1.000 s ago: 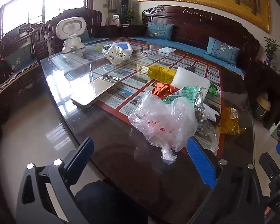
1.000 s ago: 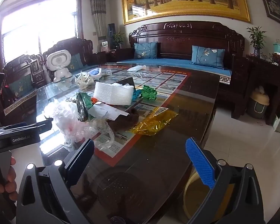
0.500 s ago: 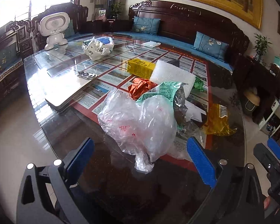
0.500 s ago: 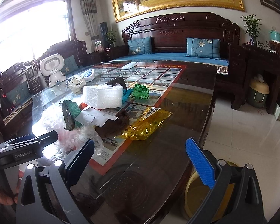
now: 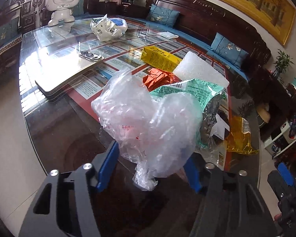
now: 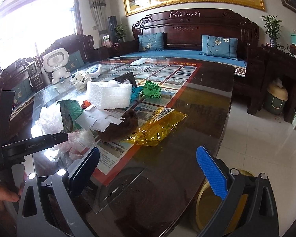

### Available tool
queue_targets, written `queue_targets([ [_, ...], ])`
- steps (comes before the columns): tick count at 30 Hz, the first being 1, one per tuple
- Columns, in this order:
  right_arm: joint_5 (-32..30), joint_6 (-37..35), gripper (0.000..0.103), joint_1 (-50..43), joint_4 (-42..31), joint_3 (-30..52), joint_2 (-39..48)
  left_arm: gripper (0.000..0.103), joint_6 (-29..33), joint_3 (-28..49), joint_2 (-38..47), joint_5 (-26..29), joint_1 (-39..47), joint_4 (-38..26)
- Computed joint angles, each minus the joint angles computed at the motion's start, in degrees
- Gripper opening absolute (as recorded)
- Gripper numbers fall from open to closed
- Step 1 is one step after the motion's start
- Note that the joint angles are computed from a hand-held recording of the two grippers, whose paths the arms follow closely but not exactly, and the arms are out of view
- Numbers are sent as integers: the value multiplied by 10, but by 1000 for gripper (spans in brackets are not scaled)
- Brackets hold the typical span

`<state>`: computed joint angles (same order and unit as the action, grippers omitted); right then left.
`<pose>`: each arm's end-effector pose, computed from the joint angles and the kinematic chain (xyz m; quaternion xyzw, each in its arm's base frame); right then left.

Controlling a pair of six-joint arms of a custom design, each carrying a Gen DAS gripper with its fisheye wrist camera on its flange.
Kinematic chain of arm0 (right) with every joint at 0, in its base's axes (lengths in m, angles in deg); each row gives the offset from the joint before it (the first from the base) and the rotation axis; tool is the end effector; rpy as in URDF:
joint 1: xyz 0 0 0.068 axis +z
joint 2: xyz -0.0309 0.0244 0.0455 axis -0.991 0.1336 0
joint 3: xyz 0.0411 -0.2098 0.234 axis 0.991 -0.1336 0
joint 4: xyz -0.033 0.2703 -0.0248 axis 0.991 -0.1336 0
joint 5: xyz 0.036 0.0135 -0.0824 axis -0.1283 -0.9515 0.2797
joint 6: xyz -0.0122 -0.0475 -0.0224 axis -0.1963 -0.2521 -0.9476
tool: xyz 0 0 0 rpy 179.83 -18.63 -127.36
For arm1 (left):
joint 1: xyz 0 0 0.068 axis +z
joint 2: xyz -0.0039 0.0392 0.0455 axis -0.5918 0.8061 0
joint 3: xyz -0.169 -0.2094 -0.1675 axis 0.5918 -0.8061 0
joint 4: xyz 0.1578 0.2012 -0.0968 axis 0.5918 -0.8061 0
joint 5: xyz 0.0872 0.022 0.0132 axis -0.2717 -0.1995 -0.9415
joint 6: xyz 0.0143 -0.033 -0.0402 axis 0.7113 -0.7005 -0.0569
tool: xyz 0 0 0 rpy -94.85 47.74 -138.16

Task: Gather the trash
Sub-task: 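Grasp the clear plastic bag with the left gripper while the right gripper grasps the yellow wrapper, then carry both held items over the yellow bucket beside the table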

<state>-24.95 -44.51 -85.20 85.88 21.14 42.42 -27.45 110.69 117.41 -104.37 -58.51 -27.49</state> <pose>0.3429 0.0029 0.2353 -0.2202 0.8522 0.2000 0.4304 0.2712 -0.0951 0.2106 -0.2872 0.8868 -0.0189 0.3616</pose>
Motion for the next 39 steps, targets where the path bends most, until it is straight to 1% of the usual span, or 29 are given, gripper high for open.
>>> queue_targets([
  [1,-4,0,95,-1,-4,4,3,46,4,-2,-2,-2,-1,2],
  [2,-5,2,95,0,-8,9,6,42,9,-5,-5,-4,-3,6],
  [3,-5,2,95,2,-11,13,9,33,11,-11,-10,-7,-8,11],
  [4,-1,3,95,5,-15,19,12,26,14,-12,-14,-11,-12,10],
  [7,19,2,95,17,-21,34,23,21,27,-21,-30,-20,-24,20],
  [12,50,5,94,43,-35,74,50,19,38,-36,-54,-30,-44,34],
  [13,56,3,93,49,-41,82,56,19,41,-43,-66,-30,-43,34],
  [15,70,-5,81,62,-71,115,77,19,43,-52,-79,-32,-45,35],
  [16,78,-4,79,67,-84,131,89,19,42,-55,-86,-34,-46,33],
  [20,113,17,78,81,-140,203,143,19,34,-71,-116,-40,-51,24],
  [23,110,23,78,83,-200,260,185,19,32,-77,-132,-47,-58,16],
  [25,131,16,66,89,-212,273,197,19,34,-76,-138,-52,-61,11],
  [26,143,8,50,92,-215,276,202,19,35,-77,-140,-53,-63,12],
  [27,149,2,40,93,-213,275,203,19,34,-77,-142,-54,-65,11],
  [28,145,-3,38,91,-203,268,201,19,34,-77,-144,-54,-65,11],
  [29,142,-12,30,90,-197,263,198,19,35,-79,-148,-55,-66,12],
  [30,138,-21,25,88,-192,255,194,19,35,-78,-149,-59,-68,9],
  [33,115,-44,22,79,-177,233,176,19,29,-74,-156,-72,-83,0],
  [37,83,-59,22,62,-149,196,140,19,21,-62,-169,-105,-119,-24],
  [39,60,-66,22,49,-153,185,123,19,19,-55,-176,-111,-133,-37],
])
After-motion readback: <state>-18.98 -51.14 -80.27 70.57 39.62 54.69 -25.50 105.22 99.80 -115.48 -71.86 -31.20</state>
